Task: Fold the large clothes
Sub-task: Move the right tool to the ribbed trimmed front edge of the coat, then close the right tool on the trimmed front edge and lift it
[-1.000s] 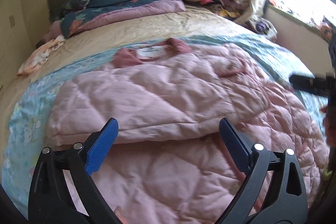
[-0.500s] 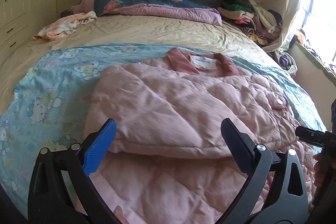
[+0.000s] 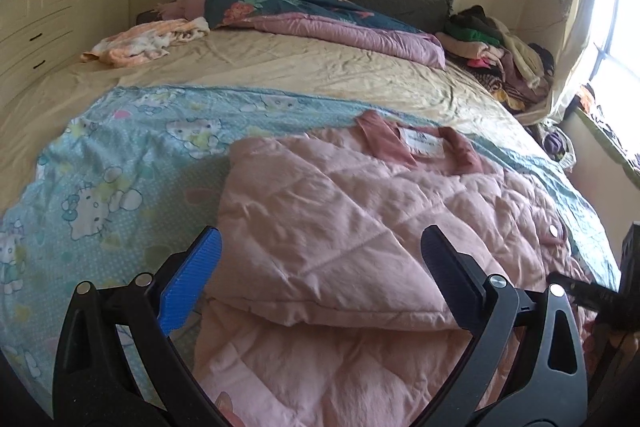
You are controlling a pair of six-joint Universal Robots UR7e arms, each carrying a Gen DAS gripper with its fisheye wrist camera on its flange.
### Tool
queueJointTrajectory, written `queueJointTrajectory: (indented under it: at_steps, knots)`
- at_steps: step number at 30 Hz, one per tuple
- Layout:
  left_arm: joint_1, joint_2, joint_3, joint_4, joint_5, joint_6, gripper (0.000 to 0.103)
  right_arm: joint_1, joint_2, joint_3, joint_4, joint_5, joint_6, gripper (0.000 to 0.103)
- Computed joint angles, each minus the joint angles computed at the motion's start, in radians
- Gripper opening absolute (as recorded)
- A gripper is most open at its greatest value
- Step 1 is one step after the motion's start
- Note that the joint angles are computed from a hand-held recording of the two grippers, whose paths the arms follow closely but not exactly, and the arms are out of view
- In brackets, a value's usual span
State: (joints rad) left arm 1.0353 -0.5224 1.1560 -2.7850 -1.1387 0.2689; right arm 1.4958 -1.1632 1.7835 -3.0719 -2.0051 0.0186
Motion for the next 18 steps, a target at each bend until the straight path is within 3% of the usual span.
queueJointTrajectory:
  at_steps: [3, 5, 8, 18]
  knots:
    - [0.005, 0.004, -0.018, 0.006, -0.002, -0.01, 0.093, 0.01, 0.006, 0.001, -0.018, -0.025, -0.03, 0.057]
    - [0.008, 0.008, -0.031, 0.018, -0.006, -0.014, 0.093, 0.018, 0.005, 0.003, -0.031, -0.034, -0.06, 0.036]
    - [0.01, 0.011, -0.04, 0.024, -0.006, -0.013, 0.093, 0.032, 0.004, 0.006, -0.061, -0.042, -0.102, 0.025]
    - [0.013, 0.027, -0.086, 0.048, -0.014, 0.016, 0.093, 0.108, 0.002, -0.066, -0.145, -0.068, -0.329, 0.017]
